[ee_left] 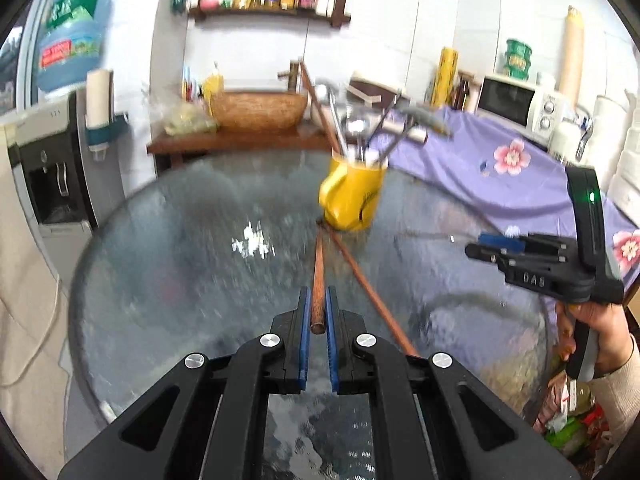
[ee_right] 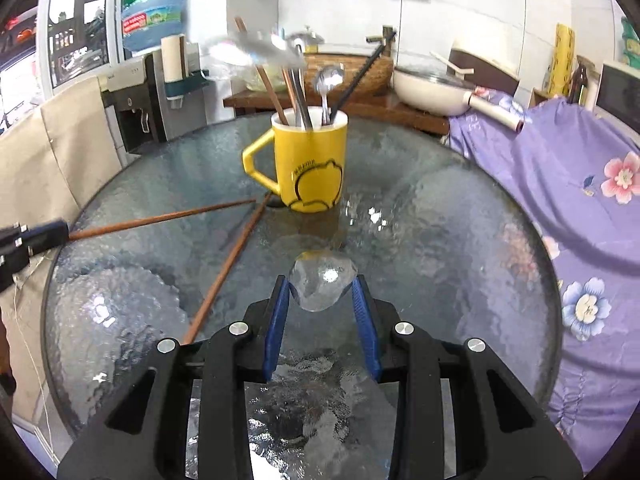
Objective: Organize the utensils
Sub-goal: 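Close the right tool on the small spoon while the left tool grasps the chopstick, then carry the chopstick over the mug with the left tool while the right tool lifts the spoon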
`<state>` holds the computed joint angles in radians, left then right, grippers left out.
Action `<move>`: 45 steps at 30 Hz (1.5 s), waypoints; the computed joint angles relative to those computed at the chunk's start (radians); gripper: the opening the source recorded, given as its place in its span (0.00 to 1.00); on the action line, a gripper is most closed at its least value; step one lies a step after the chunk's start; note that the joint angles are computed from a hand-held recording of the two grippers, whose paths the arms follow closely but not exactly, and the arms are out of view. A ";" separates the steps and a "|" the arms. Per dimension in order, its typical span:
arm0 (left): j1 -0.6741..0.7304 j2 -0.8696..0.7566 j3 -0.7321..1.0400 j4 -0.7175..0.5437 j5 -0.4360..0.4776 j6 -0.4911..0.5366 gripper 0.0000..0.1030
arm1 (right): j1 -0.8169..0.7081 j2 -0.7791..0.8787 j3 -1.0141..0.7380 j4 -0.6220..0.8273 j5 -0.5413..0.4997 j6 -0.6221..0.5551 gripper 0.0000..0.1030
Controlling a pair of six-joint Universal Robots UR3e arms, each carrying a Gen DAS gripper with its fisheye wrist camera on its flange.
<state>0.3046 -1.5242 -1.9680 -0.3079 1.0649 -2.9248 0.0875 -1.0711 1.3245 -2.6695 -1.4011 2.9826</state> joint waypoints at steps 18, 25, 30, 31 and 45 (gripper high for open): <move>0.006 -0.058 0.271 0.014 -0.068 -0.082 0.07 | -0.067 -0.090 -0.122 0.178 0.161 -0.010 0.30; 0.003 -0.112 0.367 -0.010 -0.088 -0.113 0.07 | -0.085 -0.049 -0.245 0.279 0.210 -0.008 0.15; -0.024 -0.156 0.443 -0.038 -0.076 -0.107 0.07 | -0.082 -0.002 -0.348 0.357 0.219 -0.019 0.14; -0.032 -0.165 0.455 -0.037 -0.065 -0.108 0.07 | -0.079 0.013 -0.368 0.369 0.212 -0.020 0.14; -0.051 -0.193 0.495 -0.044 -0.051 -0.109 0.07 | -0.009 0.338 -0.791 0.671 0.039 -0.065 0.63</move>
<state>0.2539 -1.7176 -1.4728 -0.3519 1.0140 -3.0340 0.0782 -0.7327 0.5337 -1.9987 -1.3623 2.9177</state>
